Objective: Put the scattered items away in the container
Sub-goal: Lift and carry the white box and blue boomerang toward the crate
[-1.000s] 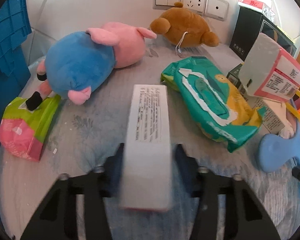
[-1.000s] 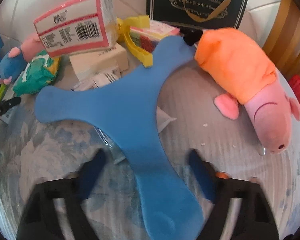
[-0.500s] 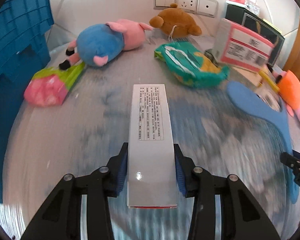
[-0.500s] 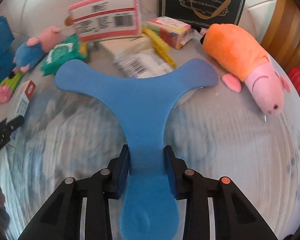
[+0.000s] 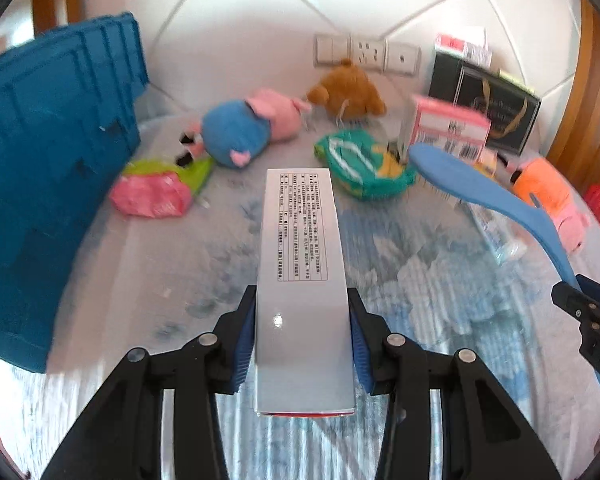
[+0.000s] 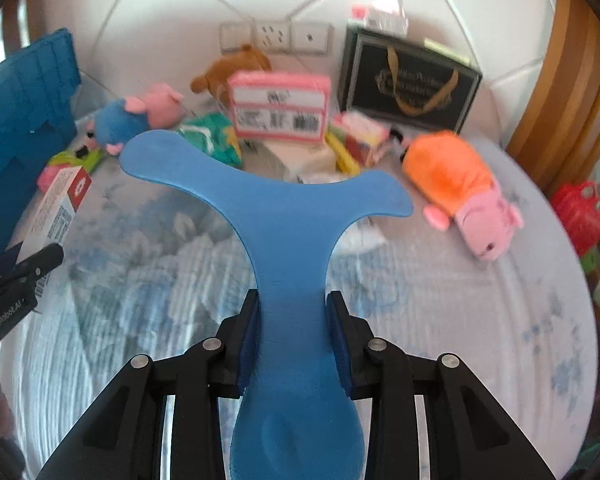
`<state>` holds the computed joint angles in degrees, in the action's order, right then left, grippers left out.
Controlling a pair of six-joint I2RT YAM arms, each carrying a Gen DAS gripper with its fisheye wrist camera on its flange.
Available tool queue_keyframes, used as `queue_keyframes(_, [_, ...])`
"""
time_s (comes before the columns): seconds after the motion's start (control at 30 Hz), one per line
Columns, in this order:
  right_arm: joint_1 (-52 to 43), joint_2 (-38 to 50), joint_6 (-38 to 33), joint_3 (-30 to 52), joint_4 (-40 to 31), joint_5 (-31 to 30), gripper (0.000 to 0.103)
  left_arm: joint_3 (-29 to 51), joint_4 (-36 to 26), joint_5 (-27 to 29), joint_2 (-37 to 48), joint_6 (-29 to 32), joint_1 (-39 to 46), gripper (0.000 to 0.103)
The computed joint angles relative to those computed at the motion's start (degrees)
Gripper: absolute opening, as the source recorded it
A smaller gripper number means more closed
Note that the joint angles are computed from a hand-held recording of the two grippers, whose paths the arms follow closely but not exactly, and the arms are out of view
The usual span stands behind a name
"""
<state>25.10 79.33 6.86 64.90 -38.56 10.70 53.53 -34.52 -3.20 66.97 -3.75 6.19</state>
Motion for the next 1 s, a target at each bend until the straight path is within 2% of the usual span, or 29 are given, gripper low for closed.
queue_keyframes(0.23, [4.3, -2.0, -1.9, 8.7, -4.8, 1.4, 0.032, 8.0, -7.4, -0.5, -5.7, 0.4, 2.6, 0.041])
queue_keyframes(0.5, [11.6, 0.7, -4.3, 21.5, -8.7, 3.0, 0.032, 18.1, -14.3, -0.1, -9.3, 2.1, 8.7, 0.041])
queue_keyframes(0.67, [16.7, 4.7, -4.3, 29.5, -9.8, 3.6, 0.032, 23.3, -17.5, 2.3, -9.9, 3.8, 15.8, 0.041])
queue_keyframes(0.8, [21.7, 9.5, -4.4, 38.9, -11.4, 4.8, 0.032, 29.4, -19.8, 8.2, -8.9, 6.3, 25.5, 0.041])
queue_keyframes(1.0, [29.4, 19.0, -3.9, 56.3, -15.7, 8.0, 0.032, 42.0, -21.4, 24.0, -3.6, 11.8, 46.7, 0.041])
